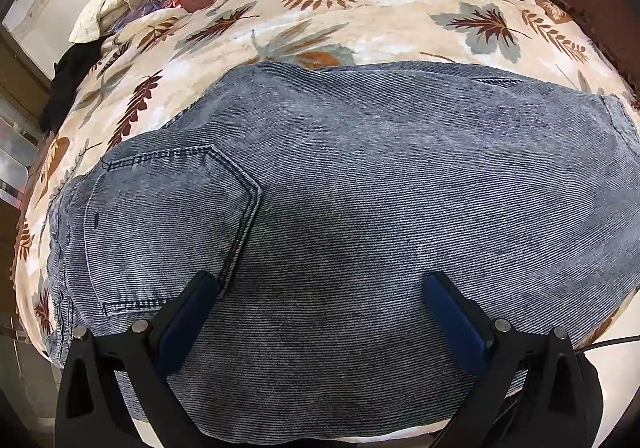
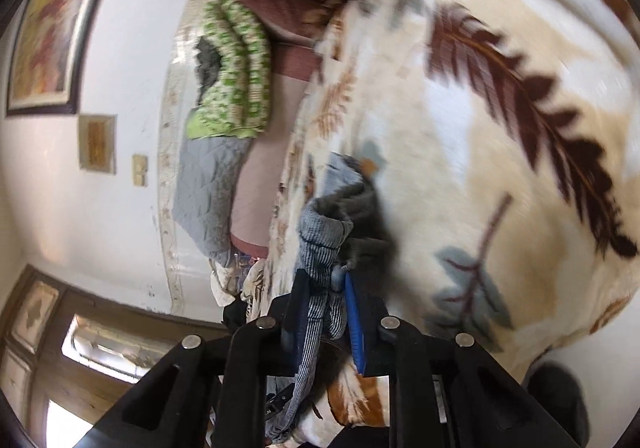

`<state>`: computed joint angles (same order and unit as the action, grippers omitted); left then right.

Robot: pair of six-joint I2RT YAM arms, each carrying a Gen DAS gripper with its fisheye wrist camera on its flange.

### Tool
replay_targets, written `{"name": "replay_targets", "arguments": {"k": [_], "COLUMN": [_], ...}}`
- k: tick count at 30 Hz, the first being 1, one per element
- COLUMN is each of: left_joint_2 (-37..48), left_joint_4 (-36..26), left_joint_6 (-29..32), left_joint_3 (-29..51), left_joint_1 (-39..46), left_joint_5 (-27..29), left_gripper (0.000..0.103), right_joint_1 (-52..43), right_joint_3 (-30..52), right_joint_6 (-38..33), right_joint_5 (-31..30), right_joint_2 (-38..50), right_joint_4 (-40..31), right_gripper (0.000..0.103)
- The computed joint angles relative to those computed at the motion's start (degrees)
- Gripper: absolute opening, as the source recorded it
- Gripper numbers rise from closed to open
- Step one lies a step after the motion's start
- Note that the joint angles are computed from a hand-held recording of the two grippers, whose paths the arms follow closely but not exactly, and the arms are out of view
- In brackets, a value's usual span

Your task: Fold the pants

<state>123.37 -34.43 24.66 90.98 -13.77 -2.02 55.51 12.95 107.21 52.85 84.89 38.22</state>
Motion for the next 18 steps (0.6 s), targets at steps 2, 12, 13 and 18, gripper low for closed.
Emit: {"name": "replay_targets", "arguments": {"k": [2,12,13,18], "left_joint_2": [0.0,-4.4,-5.8,-2.4], "left_joint_4": [0.1,-1.7,-1.5,-5.3], "left_joint_6": [0.1,-1.1,-0.9,-1.9], "left_joint_3": [0.0,-0.6,-1.1,3.1], "left_joint_1": [0.1,-1.8,-2.6,-6.9], "left_joint_5": [0.2,2.2,3.8,4.8], "left_gripper": [0.103,0.103,0.103,0.103], "right_joint_1": [-0.7,0.6,-0.6,-6.7], "right_joint_3": [0.3,0.0,0.6,0.1], "right_joint_6": [1.8,10.9,10.5,4.2], "right_joint_5": [-2.1,-3.8,-5.1,-9.1], "right_joint_2": [0.3,3.9,3.6,7.2], "right_joint_4": [-2.5,-3.2,-4.8,4.6], "right_gripper": [0.018,0.072,0.072,0.073]}}
